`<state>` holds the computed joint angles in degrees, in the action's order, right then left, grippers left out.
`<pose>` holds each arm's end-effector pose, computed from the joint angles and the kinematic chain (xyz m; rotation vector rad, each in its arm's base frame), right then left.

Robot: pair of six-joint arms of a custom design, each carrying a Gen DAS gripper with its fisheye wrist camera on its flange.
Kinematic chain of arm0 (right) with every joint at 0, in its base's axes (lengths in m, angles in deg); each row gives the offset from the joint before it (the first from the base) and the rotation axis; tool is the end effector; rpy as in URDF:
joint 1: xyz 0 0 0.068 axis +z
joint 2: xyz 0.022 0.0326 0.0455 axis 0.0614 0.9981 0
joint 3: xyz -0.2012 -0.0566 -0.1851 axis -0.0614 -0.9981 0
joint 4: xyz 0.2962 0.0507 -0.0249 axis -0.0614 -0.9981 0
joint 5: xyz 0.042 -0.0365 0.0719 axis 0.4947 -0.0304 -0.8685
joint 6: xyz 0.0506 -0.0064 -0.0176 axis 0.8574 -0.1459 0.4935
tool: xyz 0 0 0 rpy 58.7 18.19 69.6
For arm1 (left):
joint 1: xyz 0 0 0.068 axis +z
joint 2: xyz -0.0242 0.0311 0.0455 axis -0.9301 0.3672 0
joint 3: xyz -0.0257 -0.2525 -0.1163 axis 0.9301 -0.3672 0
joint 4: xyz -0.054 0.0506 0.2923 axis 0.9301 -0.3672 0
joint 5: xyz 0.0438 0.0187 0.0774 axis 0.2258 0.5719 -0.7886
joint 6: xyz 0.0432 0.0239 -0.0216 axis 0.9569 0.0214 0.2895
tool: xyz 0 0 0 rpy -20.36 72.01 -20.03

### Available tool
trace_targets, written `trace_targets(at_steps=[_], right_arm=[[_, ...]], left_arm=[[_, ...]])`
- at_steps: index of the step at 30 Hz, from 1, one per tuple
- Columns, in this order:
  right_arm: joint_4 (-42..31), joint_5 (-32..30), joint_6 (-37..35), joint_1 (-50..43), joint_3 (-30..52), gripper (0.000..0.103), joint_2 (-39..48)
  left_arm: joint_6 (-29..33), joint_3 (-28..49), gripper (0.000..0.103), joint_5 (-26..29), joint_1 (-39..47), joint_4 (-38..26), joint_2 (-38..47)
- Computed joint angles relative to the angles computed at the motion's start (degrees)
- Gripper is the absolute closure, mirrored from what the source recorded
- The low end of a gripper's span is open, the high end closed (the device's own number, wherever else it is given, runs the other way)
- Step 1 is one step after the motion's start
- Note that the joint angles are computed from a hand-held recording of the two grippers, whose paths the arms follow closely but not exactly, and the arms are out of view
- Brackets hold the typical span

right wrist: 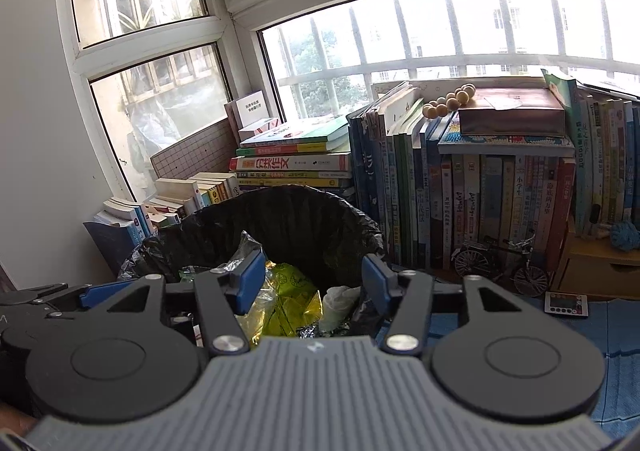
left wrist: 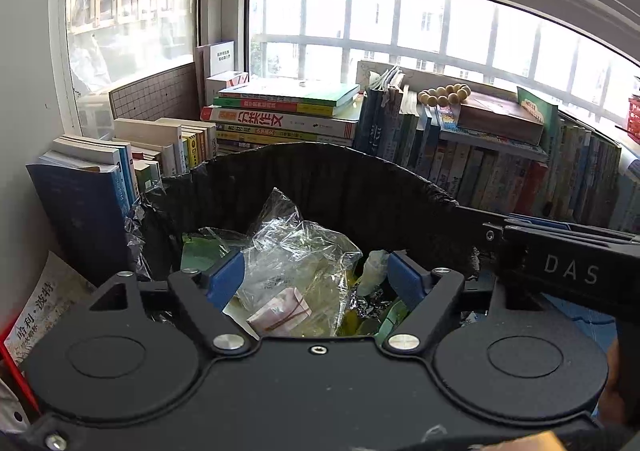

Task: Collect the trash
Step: 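Carry the tissue and bread bag over the bin and open both tools, then move both tools back to the bedspread toward the orange peel and bread slice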

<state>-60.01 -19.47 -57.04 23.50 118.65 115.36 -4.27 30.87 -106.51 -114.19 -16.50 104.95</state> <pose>0.3047 0.1201 0.3138 -0.3563 2.0433 0.5643 0.2410 -0.2113 0.3546 -0.2893 2.1547 0.1000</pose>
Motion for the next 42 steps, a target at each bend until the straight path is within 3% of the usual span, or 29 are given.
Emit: trace_targets(at_steps=[17,27,42], right_arm=[[-1.9,-3.6,-1.7,-7.9,-4.4,0.033,-6.3],[-4.8,-8.3,-3.9,-17.9,-7.8,0.032,-10.2],[-6.3,-12.8,-9.0,-30.2,-9.7,0.03,-7.1]], left_arm=[[-1.4,7.7,0.025,-0.8,-8.2,-1.8,7.6],[3.0,12.0,0.025,-2.6,-13.0,4.2,14.2],[3.7,18.5,0.025,0.3,-14.5,5.2,24.7]])
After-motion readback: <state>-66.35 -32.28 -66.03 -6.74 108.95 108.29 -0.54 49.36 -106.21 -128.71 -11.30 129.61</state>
